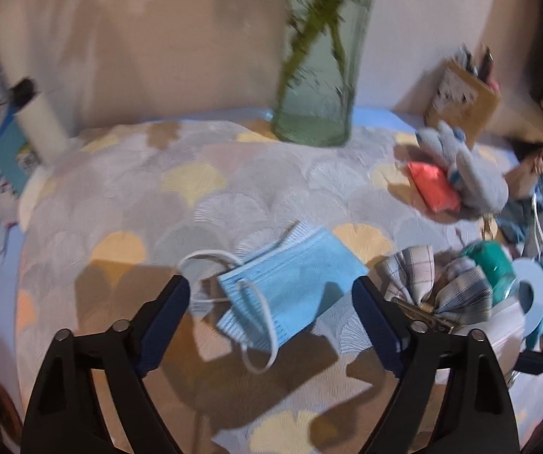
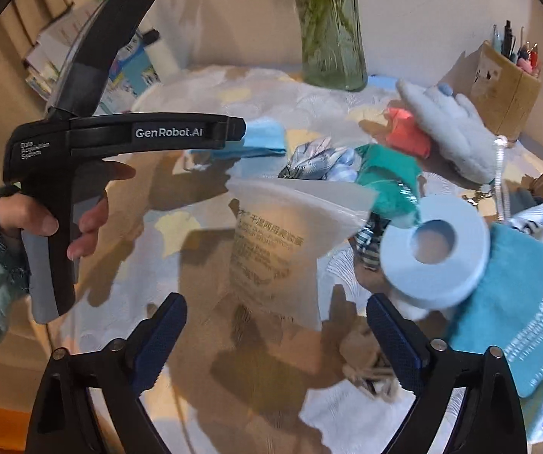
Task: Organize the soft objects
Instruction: 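Grasp the blue face mask with the left tool while the right tool grasps the white printed plastic bag, then carry the mask and bag to the ribbed glass plate and open both tools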
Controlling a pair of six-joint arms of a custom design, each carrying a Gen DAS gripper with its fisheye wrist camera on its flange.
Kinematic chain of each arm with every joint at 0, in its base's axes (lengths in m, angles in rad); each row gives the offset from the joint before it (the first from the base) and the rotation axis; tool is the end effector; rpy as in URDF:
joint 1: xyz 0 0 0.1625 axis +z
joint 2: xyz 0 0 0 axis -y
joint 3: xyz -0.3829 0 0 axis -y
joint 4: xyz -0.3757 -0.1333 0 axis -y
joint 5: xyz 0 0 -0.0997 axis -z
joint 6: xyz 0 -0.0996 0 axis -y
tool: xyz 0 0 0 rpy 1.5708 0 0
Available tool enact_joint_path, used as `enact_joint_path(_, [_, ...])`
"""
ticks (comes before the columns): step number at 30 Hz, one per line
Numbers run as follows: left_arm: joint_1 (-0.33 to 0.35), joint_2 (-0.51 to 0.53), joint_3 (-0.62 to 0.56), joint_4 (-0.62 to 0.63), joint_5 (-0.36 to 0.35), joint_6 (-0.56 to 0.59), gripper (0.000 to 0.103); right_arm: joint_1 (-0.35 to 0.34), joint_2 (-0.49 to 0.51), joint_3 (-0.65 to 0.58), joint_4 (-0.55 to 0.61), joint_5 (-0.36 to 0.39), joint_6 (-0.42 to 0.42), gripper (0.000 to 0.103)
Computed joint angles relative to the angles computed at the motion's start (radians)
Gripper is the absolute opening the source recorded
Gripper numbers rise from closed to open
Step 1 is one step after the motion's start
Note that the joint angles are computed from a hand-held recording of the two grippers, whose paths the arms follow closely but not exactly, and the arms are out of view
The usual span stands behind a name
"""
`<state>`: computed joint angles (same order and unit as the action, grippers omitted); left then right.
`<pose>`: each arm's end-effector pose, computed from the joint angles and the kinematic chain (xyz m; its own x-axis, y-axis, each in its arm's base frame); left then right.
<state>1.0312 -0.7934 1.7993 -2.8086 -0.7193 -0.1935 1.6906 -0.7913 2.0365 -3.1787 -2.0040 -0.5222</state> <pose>-0.1203 -0.6061 0.0771 -0.7380 0.0261 -0.6743 0.3649 0.8559 -0.3663 0.1523 -0.5000 0.0297 -0.7407 -0.4289 0.5171 -0.5552 0.8242 -0.1118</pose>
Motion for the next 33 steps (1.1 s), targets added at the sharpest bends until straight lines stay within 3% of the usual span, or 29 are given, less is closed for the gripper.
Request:
enact_joint_path(1, [0.008,0.002,-0.010,0.017,-0.019,0.005,0.079,-0.002,0.012,-0.006,-0.005,-0.007,0.005,0.093])
enact_joint_path(2, [0.014,0.004,-0.018,0.032,-0.039,0.005,0.071,-0.003,0.025,-0.016,-0.006,-0.014,0.013,0.091])
enact_joint_path(3, [0.022,0.004,-0.025,0.052,-0.059,0.003,0.051,-0.004,0.035,-0.023,-0.010,-0.016,0.019,0.086])
enact_joint_path(4, [0.028,0.008,-0.037,0.084,-0.066,-0.008,0.041,-0.005,0.044,-0.030,-0.015,-0.017,0.026,0.083])
enact_joint_path(5, [0.025,0.018,-0.040,0.086,-0.034,-0.015,0.030,-0.003,0.052,-0.034,-0.024,-0.023,0.031,0.073])
enact_joint_path(6, [0.022,0.023,-0.032,0.047,-0.015,0.000,0.025,-0.001,0.062,-0.042,-0.031,-0.031,0.034,0.058])
enact_joint_path(9, [0.020,0.012,-0.012,0.012,-0.016,-0.021,0.015,0.006,0.077,-0.044,-0.060,-0.039,0.012,0.047])
enact_joint_path(11, [0.007,-0.018,0.020,-0.003,-0.021,-0.037,0.013,0.008,0.064,-0.030,-0.067,-0.026,-0.007,0.038])
enact_joint_path(14, [-0.039,-0.097,0.117,-0.022,-0.061,-0.046,0.012,0.010,-0.008,0.028,-0.049,0.027,-0.028,0.037])
enact_joint_path(18, [-0.122,-0.178,0.229,0.063,-0.103,-0.070,0.013,0.013,-0.109,0.129,-0.052,0.042,-0.088,0.037])
enact_joint_path(21, [-0.181,-0.226,0.313,0.110,-0.196,-0.153,0.014,-0.003,-0.190,0.217,-0.046,0.020,-0.096,0.037])
enact_joint_path(28, [-0.263,-0.232,0.416,0.165,-0.318,-0.385,0.017,-0.069,-0.310,0.349,0.019,-0.005,-0.119,0.037])
enact_joint_path(30, [-0.282,-0.226,0.418,0.194,-0.308,-0.413,0.031,-0.085,-0.322,0.350,0.049,0.016,-0.116,0.037])
enact_joint_path(32, [-0.277,-0.227,0.398,0.250,-0.312,-0.419,0.031,-0.092,-0.330,0.352,0.075,0.024,-0.118,0.039])
enact_joint_path(33, [-0.270,-0.230,0.384,0.278,-0.321,-0.426,0.034,-0.091,-0.328,0.358,0.058,0.022,-0.125,0.045])
